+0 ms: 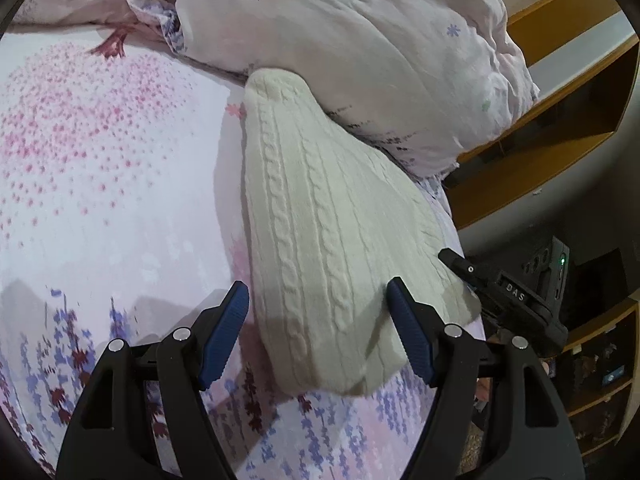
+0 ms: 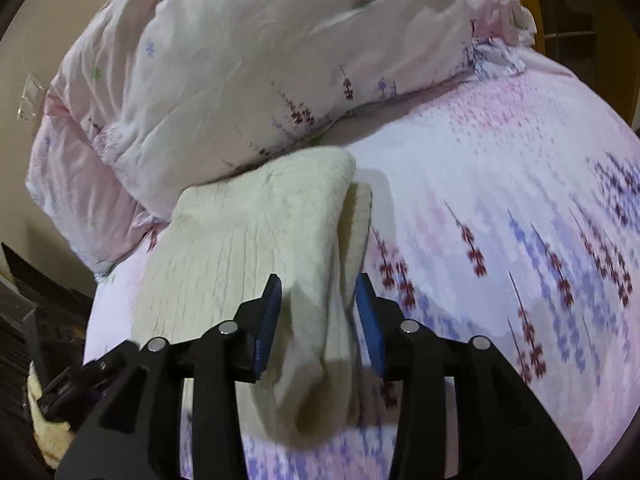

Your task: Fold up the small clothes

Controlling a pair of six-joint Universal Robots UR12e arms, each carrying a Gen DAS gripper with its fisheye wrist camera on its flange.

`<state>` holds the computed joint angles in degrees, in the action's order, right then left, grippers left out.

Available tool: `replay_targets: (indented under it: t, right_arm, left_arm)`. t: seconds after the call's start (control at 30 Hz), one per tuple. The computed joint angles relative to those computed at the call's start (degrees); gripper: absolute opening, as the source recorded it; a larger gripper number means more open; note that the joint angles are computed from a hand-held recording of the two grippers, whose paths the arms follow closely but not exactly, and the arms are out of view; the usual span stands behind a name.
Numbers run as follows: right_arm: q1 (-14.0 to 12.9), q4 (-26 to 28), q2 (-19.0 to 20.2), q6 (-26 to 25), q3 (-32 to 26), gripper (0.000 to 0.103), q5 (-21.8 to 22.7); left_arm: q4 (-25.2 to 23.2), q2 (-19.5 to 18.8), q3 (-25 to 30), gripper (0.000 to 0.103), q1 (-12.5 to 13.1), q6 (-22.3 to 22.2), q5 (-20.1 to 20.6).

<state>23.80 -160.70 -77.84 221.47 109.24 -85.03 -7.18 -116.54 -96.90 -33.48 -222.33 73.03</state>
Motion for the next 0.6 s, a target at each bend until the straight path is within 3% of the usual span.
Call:
replay_targets:
  t: [0.07,0.13,0.23,0.4,0.5,0.57,0.6]
  right_arm:
    - [0.0,-0.6,-0.6,-0.2,1.2,0.032,1.2]
    - [0.3,-1.2,-0.9,-0.7,1.9,0.015,1.6]
    - [1.1,-1.1,-1.1,-1.6,2.5,0.012,-0.3]
    - [1.7,0.2,-1.0,-2.6,2.8,0.012,-2.4]
    - [1.2,1.9,-1.4,-2.5,2.4,0.022,-1.6]
    - [0.4,1.7,-1.8,-1.3,2.2,0.045,-0.4]
    - [-0.1,0.6,-1.9,-0.6,2.3,0.051,0.5]
  left_arm:
    - [-0.4,0.1,-0.3,0.07,-0.2,0.3,-0.4]
    - [-0.7,0.1,-0.5,0.061,-0.4,0.6,-0.4]
    - [-1.4,0.3,-0.8,0.053,-1.1,2.1,1.7]
    - [-1.5,0.3,-1.5,0.05,-1.5,4.0,2.3]
    - [-3.3,0.8,-1.2,0.05,-1.6,5.8,2.5]
    - [-2.5,1.2,-1.6,0.054,-0.7,5.2,0.0]
    - [-1.2,1.5,-1.8,0.06,-0.1,4.1,-0.8]
